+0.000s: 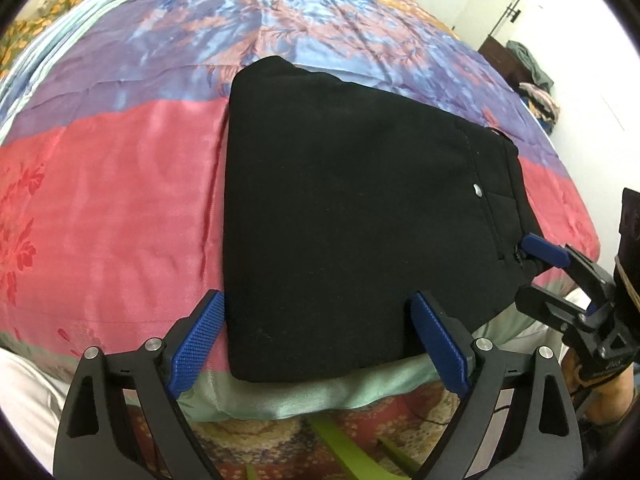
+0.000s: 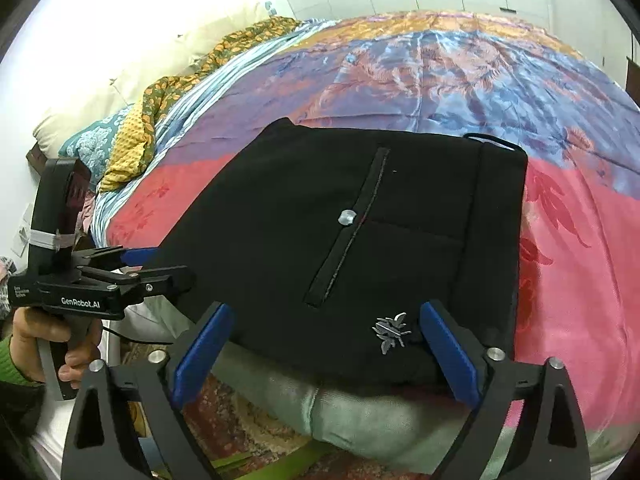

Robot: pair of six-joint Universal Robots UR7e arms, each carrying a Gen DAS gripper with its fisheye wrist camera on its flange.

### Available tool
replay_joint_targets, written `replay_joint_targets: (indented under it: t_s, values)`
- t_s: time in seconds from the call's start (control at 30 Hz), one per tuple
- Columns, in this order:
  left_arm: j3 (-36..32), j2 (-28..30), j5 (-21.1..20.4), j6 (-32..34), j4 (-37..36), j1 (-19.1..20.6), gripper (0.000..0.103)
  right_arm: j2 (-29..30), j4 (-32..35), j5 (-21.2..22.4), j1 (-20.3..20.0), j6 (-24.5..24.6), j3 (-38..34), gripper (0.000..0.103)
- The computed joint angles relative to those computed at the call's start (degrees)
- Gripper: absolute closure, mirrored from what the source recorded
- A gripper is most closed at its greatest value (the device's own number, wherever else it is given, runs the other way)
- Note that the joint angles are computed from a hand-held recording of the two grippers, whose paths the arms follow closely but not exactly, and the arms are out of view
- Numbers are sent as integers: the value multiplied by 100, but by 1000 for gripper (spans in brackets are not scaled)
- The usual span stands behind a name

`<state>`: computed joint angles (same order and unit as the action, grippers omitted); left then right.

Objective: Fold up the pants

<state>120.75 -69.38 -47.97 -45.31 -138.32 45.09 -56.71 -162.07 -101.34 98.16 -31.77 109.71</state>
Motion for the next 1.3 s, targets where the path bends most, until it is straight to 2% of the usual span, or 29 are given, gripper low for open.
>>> replay_joint_targets:
  t_s: [0.03,0.17,0.27,0.33,0.4,0.5,0.53,0.6,0.77,0.93,1.03,1.07,1.1,1.13,1.17,1.2,1.3]
  values:
    - [6,0,-4,8,-10,5,9,-1,-43,55,-15,0,26,0]
    - [1,-6,-15,4,1,11,8,56,-195,-23,-9,-54,55,0]
    - [-64,-84,-37,38,218,-15,9,24,-9,-41,21,-74,-8,0]
    - [-62,-243,12,99,261,-62,9,-151,302,305,-37,208,-103,1]
    - [18,-528,30,230,39,-30,9,-406,395,831,-193,716,-181,1]
    - [49,-829,-168,337,-325,265,8,-648,585,1421,-558,1468,-475,1]
    - [-18,-887,-236,282,-283,428,8,-656,805,1496,-680,1700,-646,1]
    - [-185,-879,-523,268,-161,723,8,-556,1680,1575,-936,2053,-1129,1]
    - [-495,-503,-1294,648,-165,1185,9,-121,3182,1465,-1182,1911,-1740,1]
    - [-694,-70,-1994,1001,-354,1480,8,205,3467,1694,-1234,1625,-1896,1]
    - [-731,113,-2229,1034,-689,1560,10,438,3599,1482,-1165,1658,-2105,4]
    - [-717,153,-2274,1033,-837,1553,30,507,3711,1453,-1144,1637,-2178,13]
    - [-718,163,-2280,1040,-902,1520,45,572,3786,1258,-1071,1570,-2244,19]
    - [-738,167,-2050,992,-801,1418,50,583,3801,1195,-1037,1521,-2249,31]
    - [-750,161,-1882,1024,-744,1333,63,559,3817,1229,-1000,1426,-2235,42]
    - [-757,133,-1701,1091,-687,1195,70,519,3811,1246,-967,1348,-2209,46]
    - [-864,38,-1469,1266,-620,961,74,364,3727,1342,-800,1157,-2144,56]
